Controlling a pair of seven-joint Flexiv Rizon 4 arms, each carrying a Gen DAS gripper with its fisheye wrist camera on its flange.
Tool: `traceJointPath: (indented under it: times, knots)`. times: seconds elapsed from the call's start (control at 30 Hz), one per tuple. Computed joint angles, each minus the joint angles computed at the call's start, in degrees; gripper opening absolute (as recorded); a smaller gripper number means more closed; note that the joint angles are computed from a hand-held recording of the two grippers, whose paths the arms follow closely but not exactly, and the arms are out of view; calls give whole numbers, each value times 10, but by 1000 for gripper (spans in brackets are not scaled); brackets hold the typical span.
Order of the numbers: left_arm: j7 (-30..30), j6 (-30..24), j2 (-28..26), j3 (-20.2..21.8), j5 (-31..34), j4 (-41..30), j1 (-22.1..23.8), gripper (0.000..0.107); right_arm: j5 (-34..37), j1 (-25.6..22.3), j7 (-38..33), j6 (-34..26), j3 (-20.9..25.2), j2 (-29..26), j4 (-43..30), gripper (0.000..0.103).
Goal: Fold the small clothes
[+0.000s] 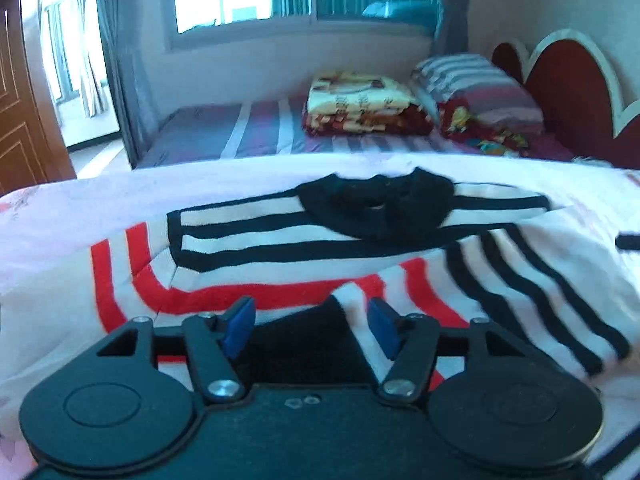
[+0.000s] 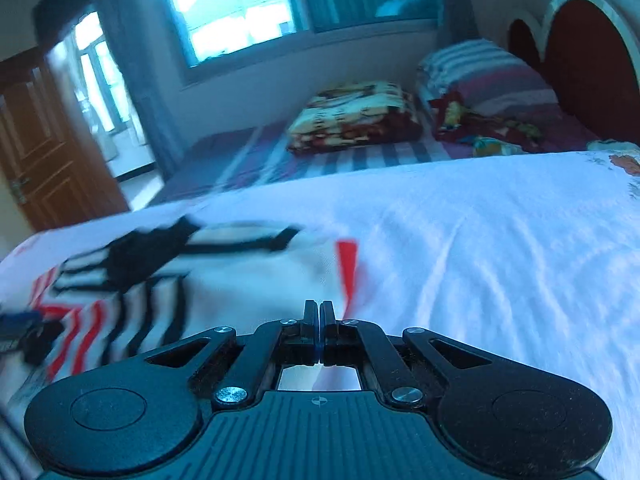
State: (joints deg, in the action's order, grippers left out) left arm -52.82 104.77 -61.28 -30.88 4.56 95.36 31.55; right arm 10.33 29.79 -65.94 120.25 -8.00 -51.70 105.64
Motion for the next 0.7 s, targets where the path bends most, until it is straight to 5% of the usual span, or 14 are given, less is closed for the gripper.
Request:
traceJointPath:
  times: [0.13,0.33,0.43,0.53,0.7]
  knots:
    - [-7,29,6,-12,28,53,29,62,-10,0,-22,46,38,28,81,0]
    - [-44,38,22,45,7,48,-20,63,56,65,-23,4,-8,17,62,0]
    - [-64,82,39,42,34,75,-13,63,87,97,-29,38,-27,24,76,0]
    - [-59,10,50,56,12,69,-29,69,63,91,-40,2,-14,25,75,0]
    - [-65,9,70,52,6,89,-13,71,103,118,-16,15,-36,26,70,0]
